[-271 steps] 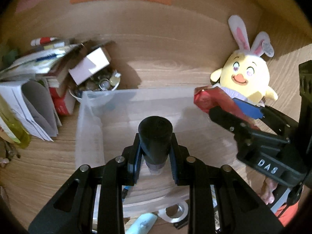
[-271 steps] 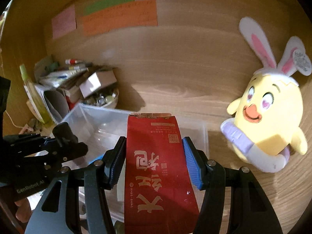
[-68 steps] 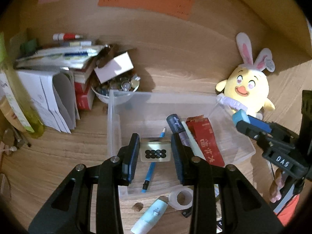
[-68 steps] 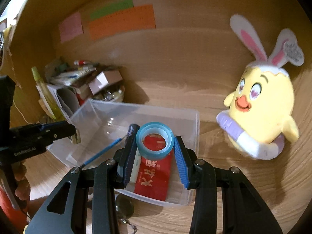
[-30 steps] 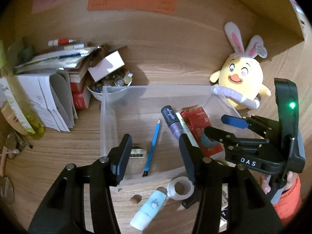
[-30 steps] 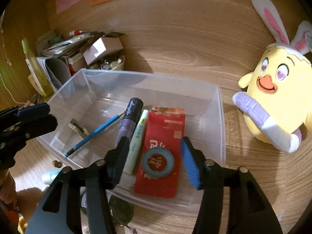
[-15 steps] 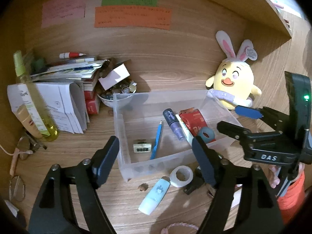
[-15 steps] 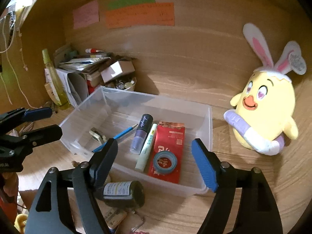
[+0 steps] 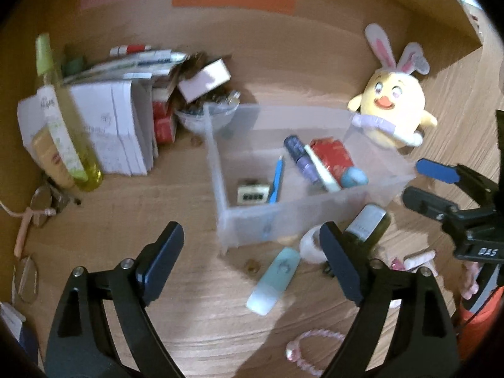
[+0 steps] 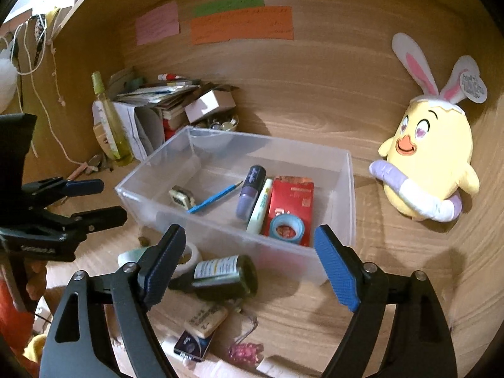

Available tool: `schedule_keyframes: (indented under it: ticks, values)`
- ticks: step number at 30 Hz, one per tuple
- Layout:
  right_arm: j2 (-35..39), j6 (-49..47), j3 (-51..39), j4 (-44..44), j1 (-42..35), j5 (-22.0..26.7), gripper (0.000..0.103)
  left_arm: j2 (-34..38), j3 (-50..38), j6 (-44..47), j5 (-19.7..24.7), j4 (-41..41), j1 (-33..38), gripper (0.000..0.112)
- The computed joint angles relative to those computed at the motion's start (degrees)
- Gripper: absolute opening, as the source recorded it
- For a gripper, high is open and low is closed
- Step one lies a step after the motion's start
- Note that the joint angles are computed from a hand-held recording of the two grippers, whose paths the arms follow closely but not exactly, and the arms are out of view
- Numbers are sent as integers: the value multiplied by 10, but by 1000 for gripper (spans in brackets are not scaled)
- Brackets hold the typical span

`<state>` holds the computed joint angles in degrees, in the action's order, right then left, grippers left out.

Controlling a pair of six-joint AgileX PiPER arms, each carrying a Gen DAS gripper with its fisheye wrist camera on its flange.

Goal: Organize objects
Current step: 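Grasp the pale teal bottle with the left tool while the right tool grasps the dark green glass bottle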

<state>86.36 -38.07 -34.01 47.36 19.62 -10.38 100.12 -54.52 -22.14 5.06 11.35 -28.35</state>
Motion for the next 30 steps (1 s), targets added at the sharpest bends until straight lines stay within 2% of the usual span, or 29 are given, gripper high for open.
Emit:
schedule_keyframes:
  ticks: [4,6,8,11,13,17,22,25,30]
  values:
    - [-1,-16,12,26,12,-12,82,9,10,132,2,-136,13,89]
    - [-1,28,18,-14,14,-11,82,13,15,197,3,-201,18,89]
    - [6,80,19,-63,12,-4,82,17,18,213,6,-214,19,89]
    - [26,46,16,-22,27,-14,82,24,21,195,10,-194,17,89]
    - [40,25,13,3,36,-20,82,28,24,216,13,-214,16,89]
    - [77,69,1,-38,44,-14,82,33,34,240,8,-233,11,89]
    - [111,76,-13,-46,49,-19,80,37,38,330,10,-310,4,88]
    - [120,114,-20,-84,40,-13,79,36,38,349,10,-326,0,78]
    - [136,204,-36,-176,17,11,66,47,25,451,29,-423,5,64]
